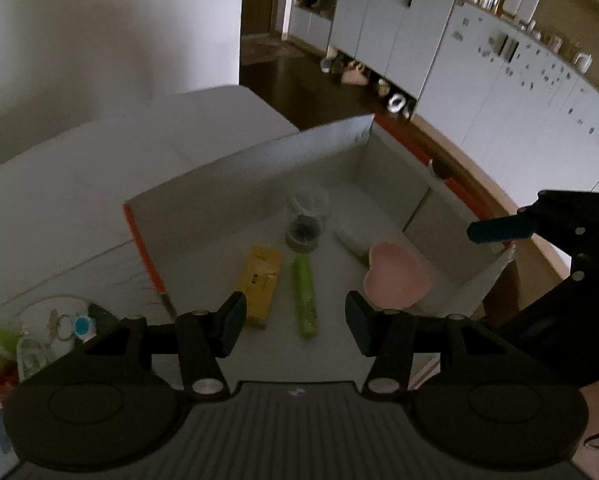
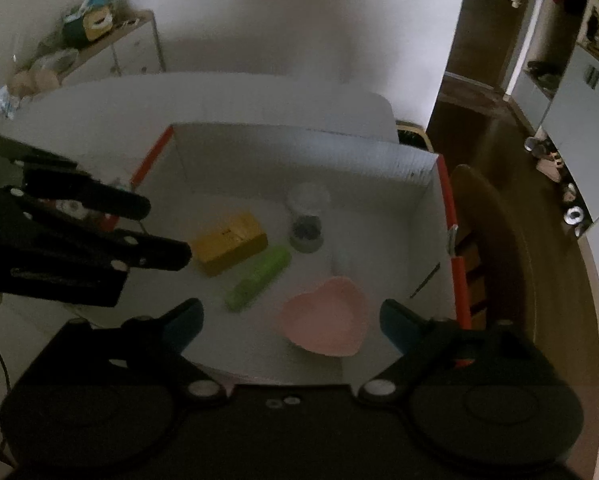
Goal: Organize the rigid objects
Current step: 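Withdraw both tools from the box back toward the mat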
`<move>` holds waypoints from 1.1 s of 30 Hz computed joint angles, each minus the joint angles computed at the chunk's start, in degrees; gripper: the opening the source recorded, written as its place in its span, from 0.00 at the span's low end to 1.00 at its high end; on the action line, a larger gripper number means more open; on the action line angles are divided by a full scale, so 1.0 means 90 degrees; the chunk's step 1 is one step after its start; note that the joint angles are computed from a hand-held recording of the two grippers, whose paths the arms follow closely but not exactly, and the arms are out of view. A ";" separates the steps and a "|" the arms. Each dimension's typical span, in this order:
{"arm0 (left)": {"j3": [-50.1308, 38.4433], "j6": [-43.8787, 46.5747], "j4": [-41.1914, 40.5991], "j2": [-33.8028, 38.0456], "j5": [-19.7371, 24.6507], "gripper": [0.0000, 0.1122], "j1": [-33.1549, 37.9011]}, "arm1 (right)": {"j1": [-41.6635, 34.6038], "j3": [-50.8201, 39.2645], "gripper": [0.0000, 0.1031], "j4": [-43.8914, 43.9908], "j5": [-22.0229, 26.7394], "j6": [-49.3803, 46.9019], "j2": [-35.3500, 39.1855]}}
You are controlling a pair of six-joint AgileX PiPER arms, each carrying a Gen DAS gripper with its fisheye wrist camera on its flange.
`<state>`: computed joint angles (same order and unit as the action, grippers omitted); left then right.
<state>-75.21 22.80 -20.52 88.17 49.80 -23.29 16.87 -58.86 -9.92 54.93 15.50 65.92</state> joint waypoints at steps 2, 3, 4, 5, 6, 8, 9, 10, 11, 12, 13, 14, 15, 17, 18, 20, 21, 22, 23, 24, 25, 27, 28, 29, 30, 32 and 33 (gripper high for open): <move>0.0118 0.0371 -0.0278 -0.0175 0.0060 0.54 0.0268 | 0.0356 -0.0020 0.94 -0.0292 0.0054 0.0493 -0.0089; 0.0199 0.0534 -0.0378 -0.0287 0.0059 0.55 0.0385 | 0.0577 -0.0006 0.94 -0.0502 0.0089 0.0775 -0.0151; 0.0281 0.0701 -0.0468 -0.0380 0.0043 0.55 0.0508 | 0.0840 0.0006 0.95 -0.0783 0.0110 0.1135 -0.0180; 0.0358 0.0885 -0.0569 -0.0474 0.0055 0.55 0.0651 | 0.1098 0.0003 0.95 -0.1045 0.0138 0.1489 -0.0194; 0.0439 0.1094 -0.0700 -0.0567 0.0076 0.55 0.0814 | 0.1370 -0.0021 0.95 -0.1280 0.0209 0.1855 -0.0208; 0.0554 0.1454 -0.0943 -0.0703 0.0156 0.55 0.1124 | 0.1874 -0.0061 0.95 -0.1713 0.0330 0.2577 -0.0206; 0.0632 0.1680 -0.1084 -0.0786 0.0195 0.55 0.1308 | 0.2084 -0.0119 0.96 -0.1900 0.0405 0.2860 -0.0167; 0.0686 0.1881 -0.1206 -0.0857 0.0242 0.55 0.1473 | 0.2336 -0.0156 0.98 -0.2114 0.0496 0.3182 -0.0141; 0.0737 0.2133 -0.1358 -0.0936 0.0331 0.57 0.1696 | 0.2594 -0.0196 0.98 -0.2309 0.0593 0.3507 -0.0111; 0.0789 0.2338 -0.1490 -0.1015 0.0414 0.60 0.1896 | 0.2818 -0.0232 0.99 -0.2436 0.0673 0.3767 -0.0090; 0.0844 0.2519 -0.1615 -0.1076 0.0474 0.62 0.2076 | 0.2982 -0.0303 0.99 -0.2518 0.0713 0.3957 -0.0016; 0.0892 0.2734 -0.1749 -0.1143 0.0559 0.62 0.2296 | 0.3207 -0.0354 0.99 -0.2650 0.0798 0.4204 0.0041; 0.0944 0.2922 -0.1850 -0.1208 0.0617 0.62 0.2478 | 0.3408 -0.0452 0.99 -0.2784 0.0869 0.4432 0.0169; 0.1040 0.3362 -0.2063 -0.1309 0.0750 0.63 0.2869 | 0.3791 -0.0559 0.99 -0.3027 0.0966 0.4878 0.0333; 0.1070 0.3520 -0.2150 -0.1337 0.0802 0.63 0.3021 | 0.3960 -0.0601 0.99 -0.3136 0.1014 0.5092 0.0397; 0.1125 0.3962 -0.2402 -0.1378 0.0997 0.63 0.3450 | 0.4263 -0.0676 0.99 -0.3335 0.1083 0.5505 0.0534; 0.1150 0.4178 -0.2517 -0.1398 0.1096 0.63 0.3652 | 0.4403 -0.0715 0.99 -0.3418 0.1111 0.5681 0.0598; 0.1195 0.4383 -0.2615 -0.1431 0.1169 0.63 0.3839 | 0.4512 -0.0758 0.99 -0.3483 0.1133 0.5819 0.0665; 0.1223 0.4589 -0.2702 -0.1451 0.1250 0.63 0.4028 | 0.4634 -0.0805 0.99 -0.3558 0.1155 0.5966 0.0742; 0.1253 0.4795 -0.2813 -0.1461 0.1334 0.64 0.4223 | 0.4767 -0.0848 0.99 -0.3647 0.1185 0.6133 0.0814; 0.1284 0.4994 -0.2920 -0.1469 0.1439 0.66 0.4430 | 0.4882 -0.0872 0.99 -0.3725 0.1190 0.6300 0.0888; 0.1317 0.5368 -0.3152 -0.1445 0.1641 0.73 0.4861 | 0.5090 -0.0949 0.99 -0.3861 0.1184 0.6611 0.1049; 0.1311 0.5510 -0.3247 -0.1414 0.1729 0.73 0.5037 | 0.5243 -0.1045 0.99 -0.3945 0.1237 0.6809 0.1182; 0.1293 0.5669 -0.3341 -0.1368 0.1847 0.73 0.5230 | 0.5300 -0.1085 0.99 -0.3977 0.1203 0.6912 0.1262; 0.1256 0.5823 -0.3421 -0.1302 0.1986 0.73 0.5414 | 0.5349 -0.1133 0.99 -0.4002 0.1172 0.6994 0.1351; 0.1191 0.6036 -0.3511 -0.1160 0.2154 0.73 0.5689 | 0.5467 -0.1227 1.00 -0.4097 0.1127 0.7169 0.1516; 0.1166 0.6101 -0.3534 -0.1096 0.2199 0.73 0.5807 | 0.5516 -0.1266 1.00 -0.4147 0.1087 0.7238 0.1590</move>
<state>-64.71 77.71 -52.33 78.30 69.59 28.98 66.51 -70.25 -47.24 64.71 80.63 80.23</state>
